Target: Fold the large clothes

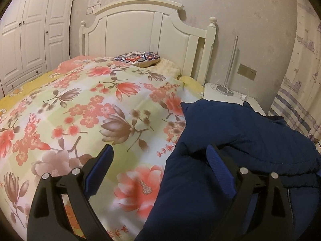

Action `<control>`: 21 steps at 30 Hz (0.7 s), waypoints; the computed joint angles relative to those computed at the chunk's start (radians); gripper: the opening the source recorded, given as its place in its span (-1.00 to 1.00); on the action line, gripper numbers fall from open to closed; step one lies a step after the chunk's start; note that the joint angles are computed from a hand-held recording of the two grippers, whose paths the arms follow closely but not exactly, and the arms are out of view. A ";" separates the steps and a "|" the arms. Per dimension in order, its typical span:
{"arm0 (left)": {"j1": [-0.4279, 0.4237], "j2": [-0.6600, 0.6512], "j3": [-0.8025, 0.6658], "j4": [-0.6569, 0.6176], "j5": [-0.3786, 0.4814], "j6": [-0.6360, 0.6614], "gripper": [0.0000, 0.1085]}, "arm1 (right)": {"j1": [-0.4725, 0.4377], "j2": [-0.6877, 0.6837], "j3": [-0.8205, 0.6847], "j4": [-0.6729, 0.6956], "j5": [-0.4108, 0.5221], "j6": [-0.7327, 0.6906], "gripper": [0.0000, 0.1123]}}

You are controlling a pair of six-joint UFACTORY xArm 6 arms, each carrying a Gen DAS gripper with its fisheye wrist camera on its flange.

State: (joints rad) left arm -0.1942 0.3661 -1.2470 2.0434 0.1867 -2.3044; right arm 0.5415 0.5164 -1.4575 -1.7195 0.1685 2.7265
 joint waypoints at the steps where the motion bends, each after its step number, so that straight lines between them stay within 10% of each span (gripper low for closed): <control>1: 0.000 0.001 -0.001 -0.009 -0.002 0.008 0.71 | -0.002 0.016 -0.016 0.077 0.008 -0.091 -0.02; 4: 0.002 -0.001 0.002 0.000 -0.003 -0.011 0.72 | 0.009 0.020 -0.038 0.071 0.049 -0.112 -0.50; 12: 0.005 0.000 0.001 0.009 -0.004 -0.010 0.72 | 0.095 -0.129 0.097 0.004 0.255 -0.096 -0.58; 17: 0.007 -0.001 0.002 0.008 -0.009 -0.011 0.72 | 0.038 -0.073 0.137 0.243 0.141 -0.126 -0.20; 21: 0.006 0.003 0.000 -0.020 -0.007 0.016 0.72 | 0.143 -0.198 0.208 0.322 0.474 -0.205 0.13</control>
State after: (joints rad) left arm -0.1883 0.3689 -1.2473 2.0233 0.1792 -2.2888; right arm 0.6841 0.3189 -1.2493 -1.3979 0.6423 2.5213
